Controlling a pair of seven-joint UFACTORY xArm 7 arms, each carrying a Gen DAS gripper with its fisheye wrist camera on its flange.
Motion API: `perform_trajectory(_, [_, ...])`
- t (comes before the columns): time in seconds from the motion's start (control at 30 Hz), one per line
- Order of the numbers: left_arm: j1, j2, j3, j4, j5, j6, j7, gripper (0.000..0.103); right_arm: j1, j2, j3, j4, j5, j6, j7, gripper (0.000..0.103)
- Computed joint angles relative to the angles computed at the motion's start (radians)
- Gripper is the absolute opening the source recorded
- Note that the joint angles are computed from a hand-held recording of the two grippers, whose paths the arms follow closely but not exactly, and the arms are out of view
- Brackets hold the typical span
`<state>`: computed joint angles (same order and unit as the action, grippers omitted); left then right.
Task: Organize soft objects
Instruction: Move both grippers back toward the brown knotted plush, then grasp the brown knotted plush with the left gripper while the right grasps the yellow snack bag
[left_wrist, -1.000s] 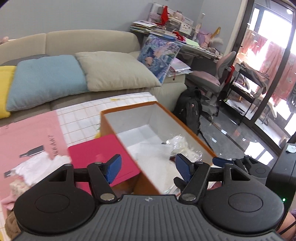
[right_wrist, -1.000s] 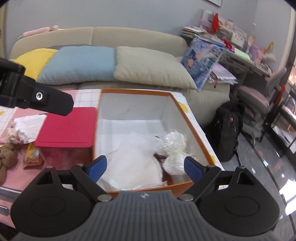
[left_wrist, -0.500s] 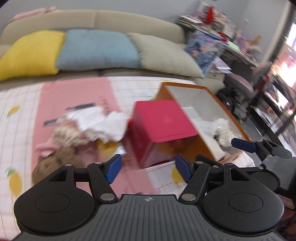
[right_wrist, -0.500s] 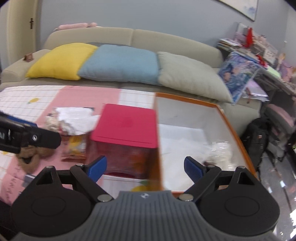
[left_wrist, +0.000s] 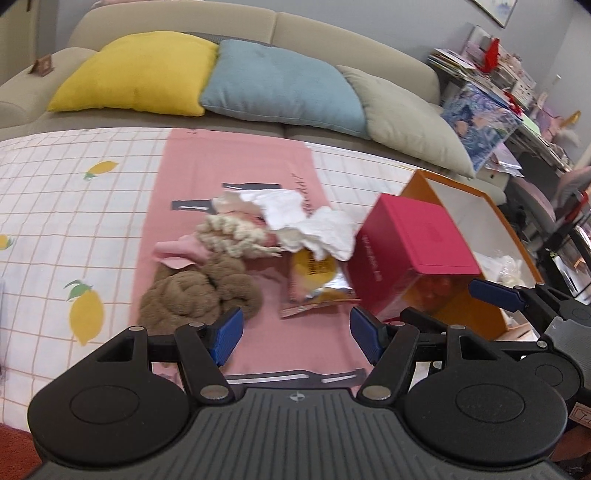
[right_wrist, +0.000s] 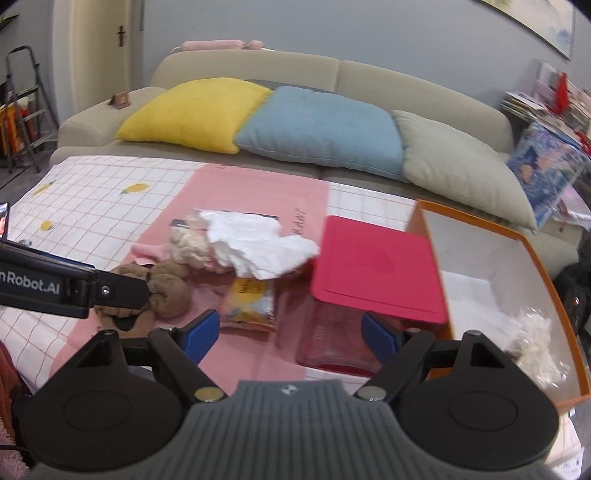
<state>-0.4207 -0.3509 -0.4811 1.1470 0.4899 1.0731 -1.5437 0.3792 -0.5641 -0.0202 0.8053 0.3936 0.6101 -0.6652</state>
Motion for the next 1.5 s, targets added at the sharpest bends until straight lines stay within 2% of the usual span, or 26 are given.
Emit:
perform_trajectory(0.27, [0.016, -0.078, 0.002, -0.106, -0.02, 0.01, -0.042, 0.078, 0.059, 0.044, 0.017, -0.023, 0.034, -0.036, -0.055, 0.069])
perform_trajectory(0.4, [0.027, -0.109, 0.007, -0.145, -0.043, 0.022, -0.029, 0.078, 0.078, 0.06, 0.024, -0.032, 0.042, -0.036, -0.093, 0.062])
perform_trajectory(0.5, [0.037, -0.106, 0.004, -0.151, -0.037, 0.049, 0.014, 0.078, 0.087, 0.075, 0.029, -0.033, 0.05, -0.038, -0.115, 0.06])
perform_trajectory(0.63, [0.038, -0.087, 0.011, -0.161, -0.004, 0.067, 0.122, 0.079, 0.091, 0.109, 0.038, -0.021, 0.054, -0.041, -0.144, 0.056])
perform_trajectory(0.77, [0.037, -0.081, 0.031, -0.194, 0.03, 0.017, 0.201, 0.08, 0.086, 0.153, 0.059, -0.01, 0.035, -0.073, -0.171, 0.056])
perform_trajectory(0.87, [0.045, -0.071, 0.04, -0.221, 0.052, -0.032, 0.239, 0.08, 0.099, 0.173, 0.067, -0.029, 0.029, -0.146, -0.229, 0.056])
perform_trajectory(0.97, [0.05, -0.046, 0.045, -0.221, 0.062, -0.029, 0.276, 0.08, 0.096, 0.2, 0.085, -0.042, -0.009, -0.221, -0.251, 0.059])
perform_trajectory(1.07, [0.05, -0.034, 0.056, -0.23, 0.059, -0.043, 0.286, 0.081, 0.082, 0.231, 0.114, -0.049, -0.078, -0.294, -0.244, 0.072])
perform_trajectory(1.2, [0.049, -0.015, 0.067, -0.235, 0.051, -0.052, 0.285, 0.083, 0.073, 0.279, 0.139, -0.056, -0.168, -0.379, -0.221, 0.073])
perform_trajectory(1.3, [0.044, -0.009, 0.072, -0.239, 0.044, -0.052, 0.281, 0.083, 0.026, 0.313, 0.182, -0.053, -0.283, -0.401, -0.144, 0.075])
perform_trajectory(1.37, [0.042, -0.01, 0.073, -0.244, 0.043, -0.055, 0.271, 0.083, 0.026, 0.332, 0.177, -0.041, -0.294, -0.392, -0.104, 0.082])
perform_trajectory(1.5, [0.041, -0.007, 0.075, -0.247, 0.042, -0.058, 0.257, 0.083, 0.021, 0.357, 0.182, -0.026, -0.327, -0.398, -0.036, 0.084])
